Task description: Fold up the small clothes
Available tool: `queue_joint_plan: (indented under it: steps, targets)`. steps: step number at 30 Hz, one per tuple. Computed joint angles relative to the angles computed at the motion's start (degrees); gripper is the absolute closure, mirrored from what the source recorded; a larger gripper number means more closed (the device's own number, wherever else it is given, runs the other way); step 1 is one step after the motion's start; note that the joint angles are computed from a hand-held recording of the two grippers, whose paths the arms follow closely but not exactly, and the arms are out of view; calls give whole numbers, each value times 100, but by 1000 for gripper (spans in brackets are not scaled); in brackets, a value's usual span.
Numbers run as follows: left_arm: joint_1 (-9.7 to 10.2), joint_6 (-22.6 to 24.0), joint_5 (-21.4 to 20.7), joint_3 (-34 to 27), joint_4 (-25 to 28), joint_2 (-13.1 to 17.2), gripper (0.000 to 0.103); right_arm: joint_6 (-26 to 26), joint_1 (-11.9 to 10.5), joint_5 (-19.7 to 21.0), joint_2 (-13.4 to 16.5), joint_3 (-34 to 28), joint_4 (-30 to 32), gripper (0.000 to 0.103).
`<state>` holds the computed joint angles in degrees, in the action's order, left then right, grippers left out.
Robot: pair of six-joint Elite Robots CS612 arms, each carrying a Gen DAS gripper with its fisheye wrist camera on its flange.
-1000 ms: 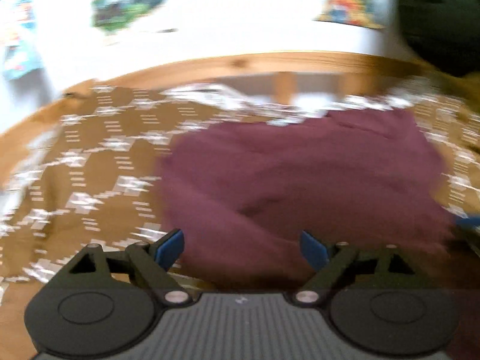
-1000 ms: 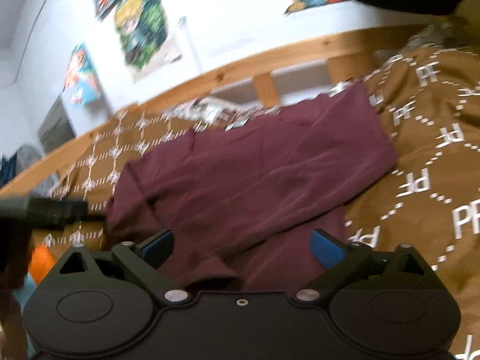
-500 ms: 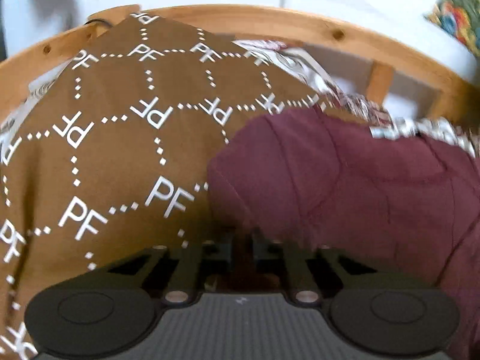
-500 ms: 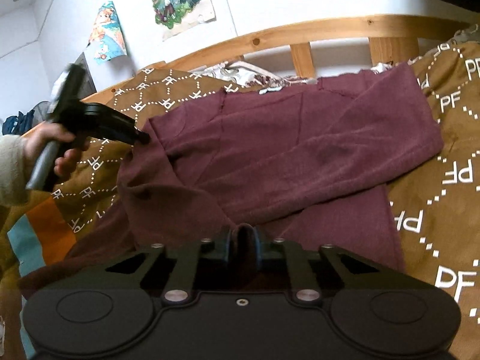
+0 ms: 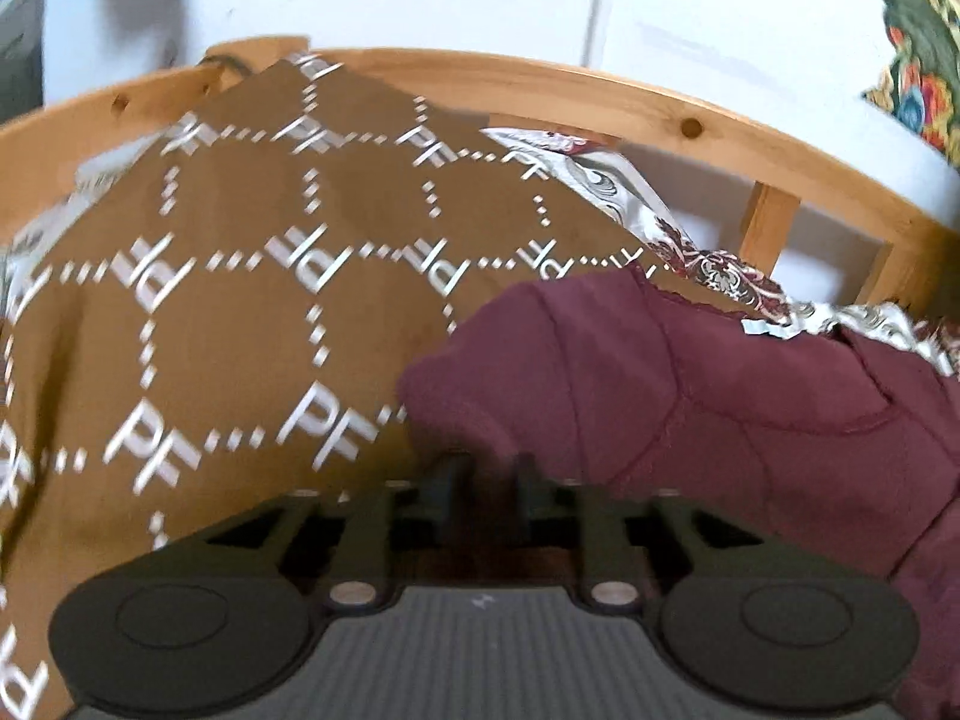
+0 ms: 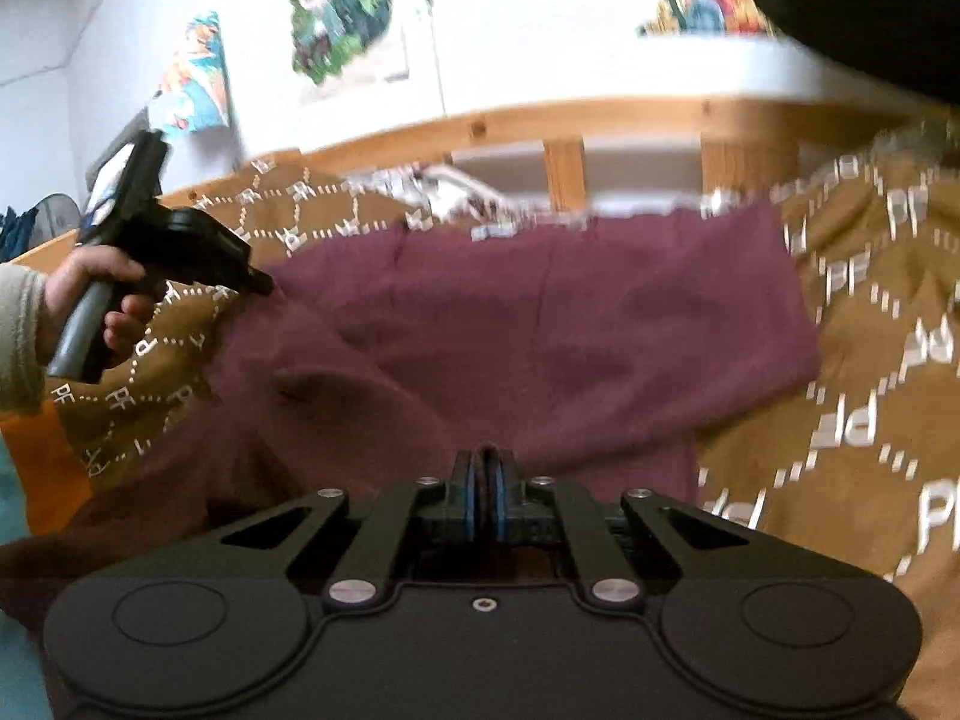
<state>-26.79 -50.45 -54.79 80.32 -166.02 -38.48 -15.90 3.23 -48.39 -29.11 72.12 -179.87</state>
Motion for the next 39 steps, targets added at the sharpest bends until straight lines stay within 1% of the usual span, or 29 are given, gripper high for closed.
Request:
queue_joint_plan:
  steps: [1,2,3,4,5,7,8,9,10,11,12,13,14,16,18,20,21,22,24,26,28,29,30,32,34,36,38,39]
  targets:
    - [-24,-53,11,140,-118,-55,42,25,-1,2,-3,9,33,94]
    - [-55,-47,32,300,-300,-109,37,58,-3,9,6,-7,29,91]
    - [-69,39,-17,421,-475,-146,36,94,-5,38,9,-10,25,88]
    - [-67,153,-138,522,-614,-183,36,136,-8,48,19,-30,37,83]
    - [-62,258,-279,609,-704,-213,35,187,-11,46,32,-53,64,79]
    - [-54,296,-478,731,-715,-258,36,301,-10,44,47,-82,125,77]
    - [-41,284,-593,760,-683,-265,40,345,-13,38,49,-83,153,74]
    - [-26,258,-692,766,-667,-258,51,388,-10,28,48,-87,186,72]
    - [-9,219,-786,764,-672,-245,58,399,-17,28,53,-95,212,68]
    - [14,143,-908,765,-667,-240,75,417,-17,18,46,-79,210,64]
    - [37,10,-1042,761,-635,-239,90,422,-20,22,39,-64,213,63]
    - [44,-159,-1111,764,-613,-246,92,422,-22,27,34,-56,215,60]
    - [26,-290,-1062,787,-637,-251,95,422,-21,29,31,-50,206,57]
    - [-50,-661,-806,869,-635,-306,97,390,-27,57,25,-47,221,54]
    - [-123,-1138,-537,939,-389,-383,98,352,-28,78,16,-41,248,53]
    - [-158,-1604,-357,963,33,-446,99,282,-28,85,4,-38,322,51]
    - [-152,-1768,-336,965,179,-462,99,223,-23,70,-5,-34,391,51]
    - [-139,-1828,-363,981,177,-466,99,176,-21,64,-7,-46,458,50]
    - [-129,-1749,-401,952,235,-468,96,117,-20,74,-9,-56,524,48]
    - [-147,-1595,-314,890,378,-467,88,86,-25,86,-13,-51,525,44]
    - [-145,-1493,-260,837,343,-438,84,87,-27,98,-13,-47,513,42]
    - [-140,-1442,-252,827,283,-430,73,87,-26,101,-10,-52,529,40]
    - [-131,-1364,-248,835,156,-420,55,85,-26,106,-8,-54,545,40]
    - [-138,-1179,-98,858,-87,-400,42,92,-24,112,-4,-57,561,38]
    - [-150,-893,119,740,-106,-340,40,104,-26,127,-2,-53,554,37]
    - [-143,-435,329,578,-139,-250,40,87,-31,149,8,-76,590,36]
    - [-112,4,514,325,22,-128,40,78,-28,152,10,-74,590,35]
    - [-95,188,612,179,172,-65,48,74,-29,156,11,-73,590,35]
